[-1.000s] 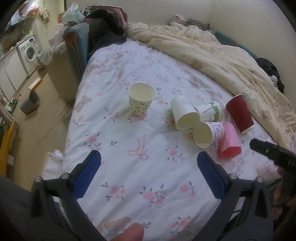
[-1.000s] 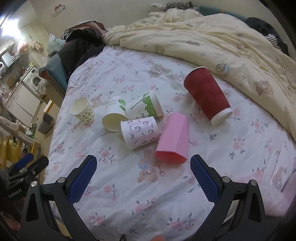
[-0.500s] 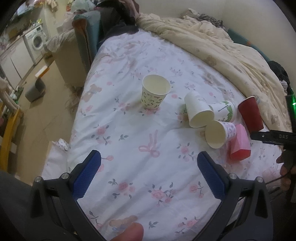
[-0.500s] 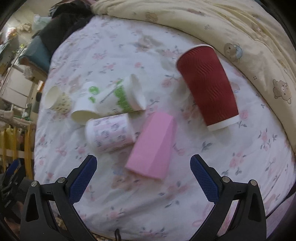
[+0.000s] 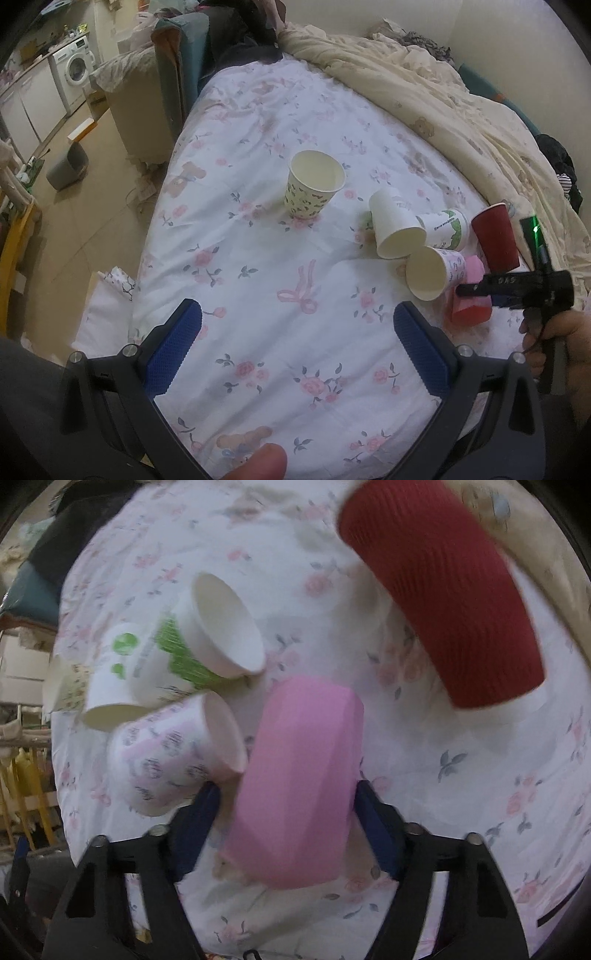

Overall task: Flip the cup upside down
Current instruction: 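Move the right gripper to the pink hexagonal cup and close on it, then lift the pink cup with the right gripper toward the left gripper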

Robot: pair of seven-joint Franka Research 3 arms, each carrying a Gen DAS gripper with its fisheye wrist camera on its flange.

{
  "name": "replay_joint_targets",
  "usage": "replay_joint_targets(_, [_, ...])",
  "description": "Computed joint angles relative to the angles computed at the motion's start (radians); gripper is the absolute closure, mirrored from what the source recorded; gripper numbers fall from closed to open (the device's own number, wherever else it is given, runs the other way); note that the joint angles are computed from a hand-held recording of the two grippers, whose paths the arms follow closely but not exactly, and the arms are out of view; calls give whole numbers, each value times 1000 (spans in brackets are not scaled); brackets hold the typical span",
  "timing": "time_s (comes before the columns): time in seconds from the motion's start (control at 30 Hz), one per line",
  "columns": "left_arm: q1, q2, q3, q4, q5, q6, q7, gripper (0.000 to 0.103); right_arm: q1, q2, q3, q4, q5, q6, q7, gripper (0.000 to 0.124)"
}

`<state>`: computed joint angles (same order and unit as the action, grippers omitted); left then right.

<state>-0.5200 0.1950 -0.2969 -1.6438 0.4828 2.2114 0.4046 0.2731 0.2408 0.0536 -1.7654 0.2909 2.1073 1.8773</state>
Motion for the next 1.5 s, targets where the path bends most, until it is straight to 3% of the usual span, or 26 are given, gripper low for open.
replay_joint_targets(0.23, [11, -31, 3, -31, 5, 18, -32, 0, -4, -119, 2, -122, 22, 83, -20, 60])
replay_joint_targets(0.5, [32, -65, 0, -67, -9, 19, -92, 1, 42, -310, 45, -268, 232, 174, -141, 60])
replay_joint_targets(0.7, [40, -89, -2, -89, 15, 7, -130, 1, 111, -234, 83, -178, 271, 194, -181, 60])
replay_joint_targets(0.93, [63, -126, -4, -135, 11, 5, -155, 0, 176, -102, 109, -130, 201, 244, -84, 60])
replay_joint_targets(1.1, [78, -140, -6, -156, -16, 14, -146, 0, 191, -94, 115, -173, 206, 261, -30, 60])
replay_joint_targets(1.2, [82, -134, -9, -154, -39, 11, -131, 0, 179, -75, 119, -167, 266, 228, -54, 58])
replay_joint_targets(1.33, [80, -117, -12, -138, -59, -1, -107, 1, 174, -80, 114, -161, 258, 203, -81, 34])
replay_joint_targets(1.5, [69, -94, -14, -113, -59, -13, -82, 1, 178, -109, 108, -168, 217, 203, -80, 29])
